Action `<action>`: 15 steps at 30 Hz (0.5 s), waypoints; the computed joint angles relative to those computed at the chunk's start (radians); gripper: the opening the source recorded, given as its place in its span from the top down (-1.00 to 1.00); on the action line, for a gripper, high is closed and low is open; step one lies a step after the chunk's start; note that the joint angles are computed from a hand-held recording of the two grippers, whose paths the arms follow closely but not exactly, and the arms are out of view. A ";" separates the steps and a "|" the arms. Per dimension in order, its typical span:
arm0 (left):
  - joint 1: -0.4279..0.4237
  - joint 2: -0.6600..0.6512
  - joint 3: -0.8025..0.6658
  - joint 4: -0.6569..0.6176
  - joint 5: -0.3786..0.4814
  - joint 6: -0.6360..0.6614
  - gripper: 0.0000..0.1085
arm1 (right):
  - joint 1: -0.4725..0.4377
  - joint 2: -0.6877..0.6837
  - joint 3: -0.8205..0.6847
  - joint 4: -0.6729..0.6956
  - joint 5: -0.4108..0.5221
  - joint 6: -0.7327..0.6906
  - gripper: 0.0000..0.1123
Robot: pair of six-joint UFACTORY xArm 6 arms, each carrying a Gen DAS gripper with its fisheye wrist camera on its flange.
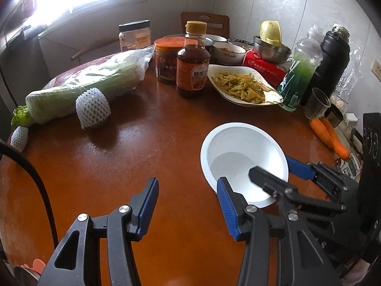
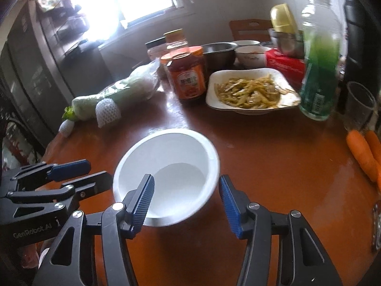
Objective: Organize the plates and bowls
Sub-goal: 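Slide the nested bowls under the red-printed bowl with the left gripper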
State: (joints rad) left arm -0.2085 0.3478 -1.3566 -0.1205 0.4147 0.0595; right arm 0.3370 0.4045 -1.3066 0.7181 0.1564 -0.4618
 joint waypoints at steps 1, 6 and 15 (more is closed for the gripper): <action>0.002 0.007 -0.009 0.002 0.007 -0.003 0.06 | 0.000 0.007 -0.010 0.006 0.012 -0.008 -0.01; 0.013 0.018 -0.023 -0.032 0.014 0.016 0.02 | 0.009 0.018 -0.008 -0.035 0.006 0.007 0.06; 0.010 0.019 -0.026 -0.088 0.043 0.061 0.02 | 0.025 -0.001 -0.012 0.182 0.082 -0.181 0.06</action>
